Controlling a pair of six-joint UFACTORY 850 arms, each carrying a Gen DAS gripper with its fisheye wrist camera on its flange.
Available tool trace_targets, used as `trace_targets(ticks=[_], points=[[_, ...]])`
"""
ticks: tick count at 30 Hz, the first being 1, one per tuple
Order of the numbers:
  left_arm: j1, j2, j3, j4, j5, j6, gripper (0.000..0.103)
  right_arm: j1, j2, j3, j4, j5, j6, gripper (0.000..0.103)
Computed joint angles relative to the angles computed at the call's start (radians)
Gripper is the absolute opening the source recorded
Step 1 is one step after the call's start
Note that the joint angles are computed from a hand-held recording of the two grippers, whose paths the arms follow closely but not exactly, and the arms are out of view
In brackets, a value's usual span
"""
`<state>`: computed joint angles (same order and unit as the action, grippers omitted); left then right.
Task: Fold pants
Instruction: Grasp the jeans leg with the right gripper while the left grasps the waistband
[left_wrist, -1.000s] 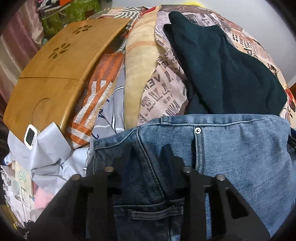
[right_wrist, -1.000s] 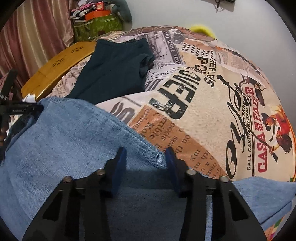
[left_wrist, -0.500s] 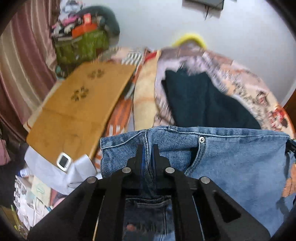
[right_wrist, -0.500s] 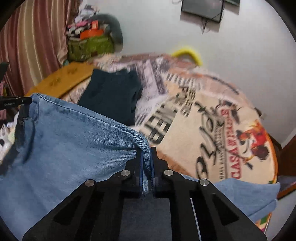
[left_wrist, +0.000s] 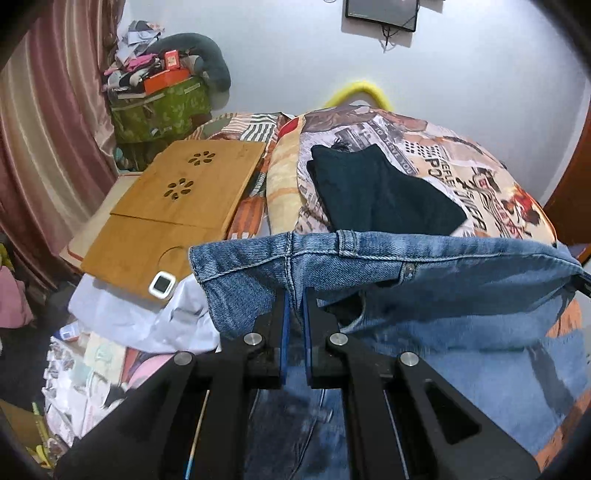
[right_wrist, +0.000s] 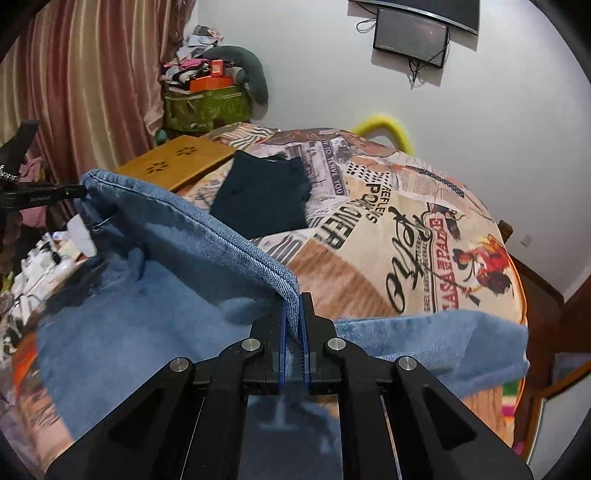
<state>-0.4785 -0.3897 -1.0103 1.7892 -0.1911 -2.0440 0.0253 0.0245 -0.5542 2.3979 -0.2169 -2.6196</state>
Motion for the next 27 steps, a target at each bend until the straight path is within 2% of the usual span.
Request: trace_targets(ticks=[8, 12, 15, 24, 27], points=[[-0.029, 0.128, 0.171, 0.097, -0.04, -0.119, 0.006, 0.034, 0.16, 0.145, -0.125, -0.01, 0.145, 0.006], [-0.024, 0.166, 0.239, 0.106, -0.02, -0.147, 0.005, 0.071, 0.2, 0.203, -0.021, -0.003, 0.054, 0.006], [-0.025, 0.173, 0.268, 0.095, -0.011, -0.145, 0.005, 0.088, 0.211, 0.236, 0.002, -0.004, 0.048, 0.006], [-0.028, 0.164, 0.342, 0.152, 0.021, -0.233, 0.002, 0.144, 0.199, 0.3, 0.189, -0.014, -0.083, 0.006], [-0.04, 0.167, 0.354, 0.047, 0.01, -0.121, 0.003, 0.154, 0.21, 0.319, 0.207, -0.017, -0.079, 0.008]])
